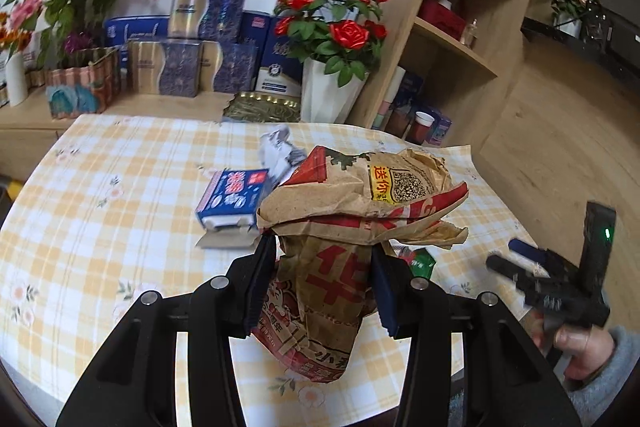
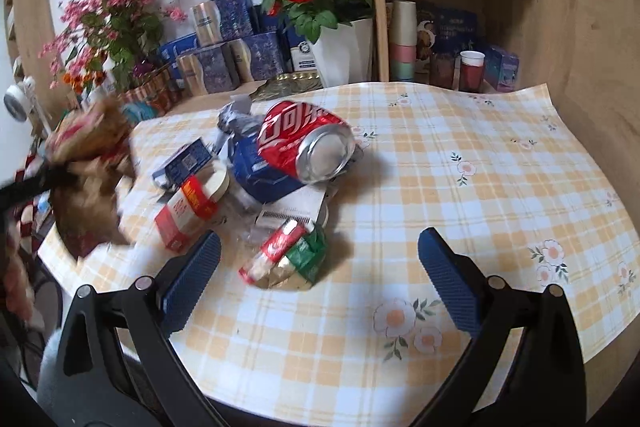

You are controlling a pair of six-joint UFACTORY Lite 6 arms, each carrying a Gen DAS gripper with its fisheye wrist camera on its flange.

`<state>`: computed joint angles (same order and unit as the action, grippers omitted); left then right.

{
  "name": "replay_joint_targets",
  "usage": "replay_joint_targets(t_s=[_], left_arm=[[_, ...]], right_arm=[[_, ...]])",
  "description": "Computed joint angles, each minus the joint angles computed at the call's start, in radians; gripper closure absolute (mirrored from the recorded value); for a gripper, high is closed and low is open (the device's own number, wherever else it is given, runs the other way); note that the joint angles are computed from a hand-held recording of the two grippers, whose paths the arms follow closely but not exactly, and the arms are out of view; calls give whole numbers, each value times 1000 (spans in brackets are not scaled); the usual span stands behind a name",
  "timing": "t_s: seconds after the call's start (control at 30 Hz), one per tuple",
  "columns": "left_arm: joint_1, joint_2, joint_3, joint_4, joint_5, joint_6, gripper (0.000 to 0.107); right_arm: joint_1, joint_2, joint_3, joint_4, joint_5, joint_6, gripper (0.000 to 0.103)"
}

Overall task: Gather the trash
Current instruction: 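Grasp the red Coca-Cola can with the right tool while the left tool holds the bag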

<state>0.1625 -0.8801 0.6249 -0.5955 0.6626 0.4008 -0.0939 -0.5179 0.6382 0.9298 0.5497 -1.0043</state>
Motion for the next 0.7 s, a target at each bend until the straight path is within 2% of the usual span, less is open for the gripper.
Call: replay_joint_targets(t_s=[0.17,0.23,0.37,0.4,0.43,0.57,0.7], left_arm=[[119,-87,-85,-74,68,84,63],[138,-97,-107,-80,67,92,63],[171,-98,-139,-102,64,123,63],[181,-96,-143,-110,66,132,63],[188,-95,-147,-115,67,140,63],[197,-85,-153,-132,65,157,63],[182,-84,-156,-134,50,157,63]], right_arm=[[62,169,84,192,-119,-54,7],[85,260,130,312,-152,-97,14],[138,434,230,467,-245,-104,22],[146,473,256,500,-253,-108,27],[158,519,291,510,-268,-84,32],[192,625,384,528,-293,-15,36],[238,712,471,308,-330,238,37]])
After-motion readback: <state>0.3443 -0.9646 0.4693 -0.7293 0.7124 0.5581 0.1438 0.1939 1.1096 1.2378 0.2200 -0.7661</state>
